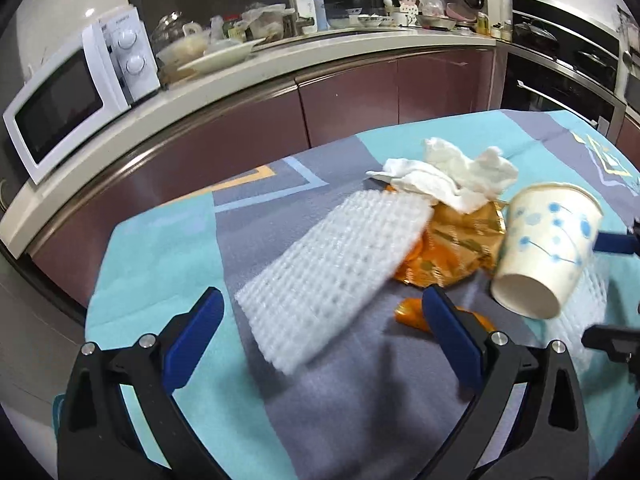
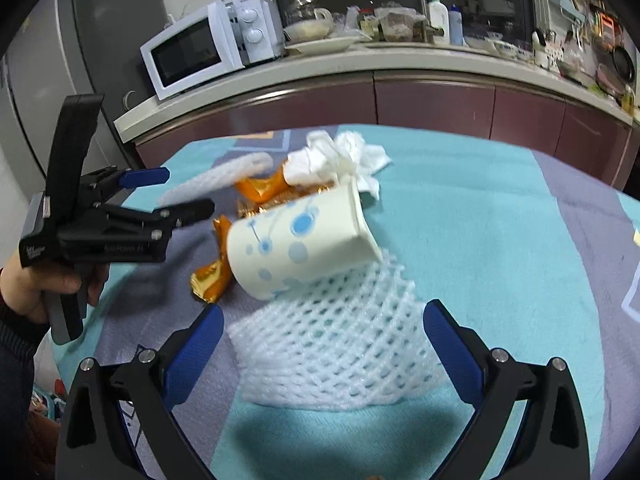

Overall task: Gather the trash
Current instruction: 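Grasp a white foam netting with the left gripper while the right gripper grasps another netting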

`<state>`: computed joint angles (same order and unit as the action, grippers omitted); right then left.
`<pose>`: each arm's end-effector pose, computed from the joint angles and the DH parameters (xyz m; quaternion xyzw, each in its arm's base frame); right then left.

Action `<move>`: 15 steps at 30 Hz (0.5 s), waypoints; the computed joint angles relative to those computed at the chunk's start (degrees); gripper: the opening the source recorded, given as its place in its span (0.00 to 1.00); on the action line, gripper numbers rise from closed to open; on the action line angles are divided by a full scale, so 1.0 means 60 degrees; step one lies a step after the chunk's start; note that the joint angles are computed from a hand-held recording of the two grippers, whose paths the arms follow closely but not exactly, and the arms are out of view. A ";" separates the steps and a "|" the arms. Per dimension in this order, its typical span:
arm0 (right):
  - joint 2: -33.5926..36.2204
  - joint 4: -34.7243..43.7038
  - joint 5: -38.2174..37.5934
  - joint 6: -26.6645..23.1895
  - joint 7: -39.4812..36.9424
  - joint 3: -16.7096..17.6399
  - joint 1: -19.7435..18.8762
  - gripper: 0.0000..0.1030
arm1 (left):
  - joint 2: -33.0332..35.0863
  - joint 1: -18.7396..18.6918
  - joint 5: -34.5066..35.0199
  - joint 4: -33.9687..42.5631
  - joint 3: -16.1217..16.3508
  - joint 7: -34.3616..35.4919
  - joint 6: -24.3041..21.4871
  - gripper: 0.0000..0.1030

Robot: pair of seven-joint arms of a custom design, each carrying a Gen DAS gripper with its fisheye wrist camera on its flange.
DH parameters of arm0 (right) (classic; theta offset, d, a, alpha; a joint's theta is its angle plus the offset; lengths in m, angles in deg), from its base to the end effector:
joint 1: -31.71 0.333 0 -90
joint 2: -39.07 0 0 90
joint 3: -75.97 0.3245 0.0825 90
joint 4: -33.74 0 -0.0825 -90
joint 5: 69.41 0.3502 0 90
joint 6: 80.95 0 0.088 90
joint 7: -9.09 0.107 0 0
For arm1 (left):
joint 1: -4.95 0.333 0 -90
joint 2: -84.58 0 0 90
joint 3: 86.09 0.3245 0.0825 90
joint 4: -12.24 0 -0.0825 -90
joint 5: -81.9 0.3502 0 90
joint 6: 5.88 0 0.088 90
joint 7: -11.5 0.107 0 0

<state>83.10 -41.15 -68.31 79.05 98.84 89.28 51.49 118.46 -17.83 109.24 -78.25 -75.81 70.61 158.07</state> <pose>0.6737 0.3669 0.3984 -0.7865 0.4985 -0.1099 0.3477 0.6873 -0.2070 0.3978 -0.6021 0.7067 -0.2276 0.2935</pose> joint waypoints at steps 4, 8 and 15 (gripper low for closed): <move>0.0141 0.0241 -0.0252 -0.0356 0.0246 -0.0332 0.0270 0.94 | 0.0336 0.0314 -0.0376 0.0420 -0.0295 0.0427 -0.0137 0.95; 0.0195 0.0361 -0.0426 -0.0557 0.0393 -0.0481 0.0387 0.94 | 0.0619 0.0378 -0.0705 0.0780 -0.0287 0.0550 -0.0338 0.70; 0.0191 0.0377 -0.0794 -0.0619 0.0670 -0.0762 0.0607 0.88 | 0.0829 0.0320 -0.0742 0.1054 -0.0129 0.0389 -0.0573 0.23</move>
